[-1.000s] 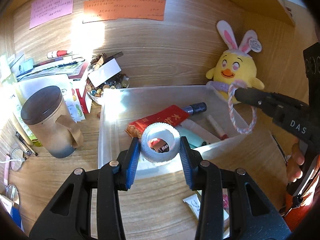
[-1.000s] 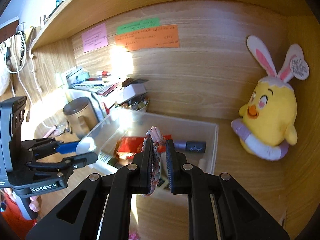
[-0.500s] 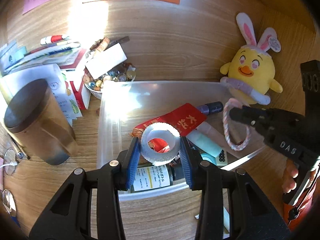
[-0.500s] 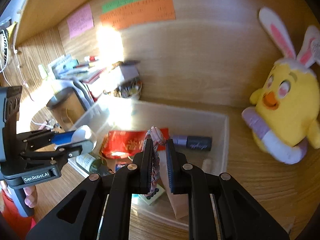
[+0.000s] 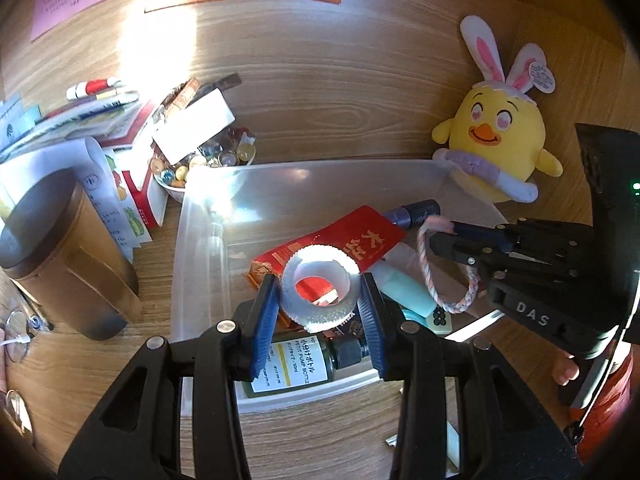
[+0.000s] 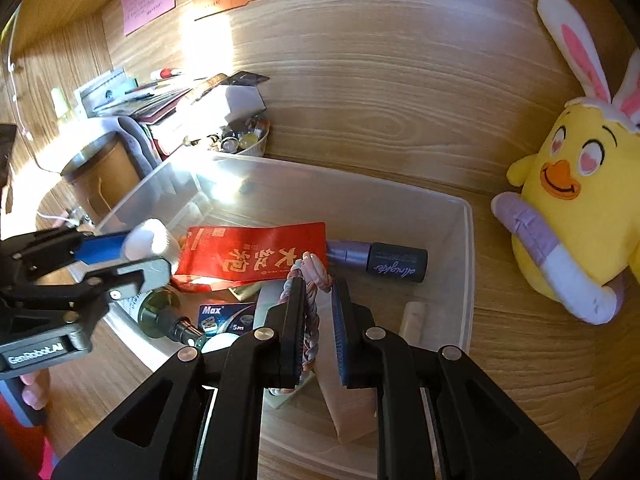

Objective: Organize objects
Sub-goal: 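Lower the cord and tape roll into the clear box and open both tools, then grasp the white toothpaste tube with the left tool while the right grasps the pale green tube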

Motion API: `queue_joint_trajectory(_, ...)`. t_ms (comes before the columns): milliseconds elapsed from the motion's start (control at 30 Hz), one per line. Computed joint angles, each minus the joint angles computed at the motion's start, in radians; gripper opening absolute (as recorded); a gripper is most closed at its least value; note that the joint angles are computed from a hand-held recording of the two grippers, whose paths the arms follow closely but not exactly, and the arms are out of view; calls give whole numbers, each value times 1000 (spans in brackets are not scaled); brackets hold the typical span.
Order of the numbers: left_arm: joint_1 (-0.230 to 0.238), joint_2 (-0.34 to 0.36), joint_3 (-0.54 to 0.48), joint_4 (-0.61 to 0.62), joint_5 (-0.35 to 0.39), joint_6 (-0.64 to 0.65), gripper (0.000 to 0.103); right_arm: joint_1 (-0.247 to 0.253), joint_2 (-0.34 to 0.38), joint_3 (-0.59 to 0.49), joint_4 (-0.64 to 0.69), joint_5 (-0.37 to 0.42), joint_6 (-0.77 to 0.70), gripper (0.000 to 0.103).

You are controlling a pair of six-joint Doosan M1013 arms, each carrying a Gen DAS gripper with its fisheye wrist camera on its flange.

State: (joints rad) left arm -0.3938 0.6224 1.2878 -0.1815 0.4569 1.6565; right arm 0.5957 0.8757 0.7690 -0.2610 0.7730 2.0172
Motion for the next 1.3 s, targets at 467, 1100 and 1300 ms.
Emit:
queue_joint_trajectory(467,0,-62,79,-82,-63,66,59,19,-49,59,-126,-35,104,51)
queue_joint_trajectory(1100,-18,-108,202,-219,-8,254,59,63,-173,294,-122,-176,159,64)
queue_joint_trajectory(1300,-28,-106,222,-254,28,290,59,74,-169,315,-105,-145,161,64)
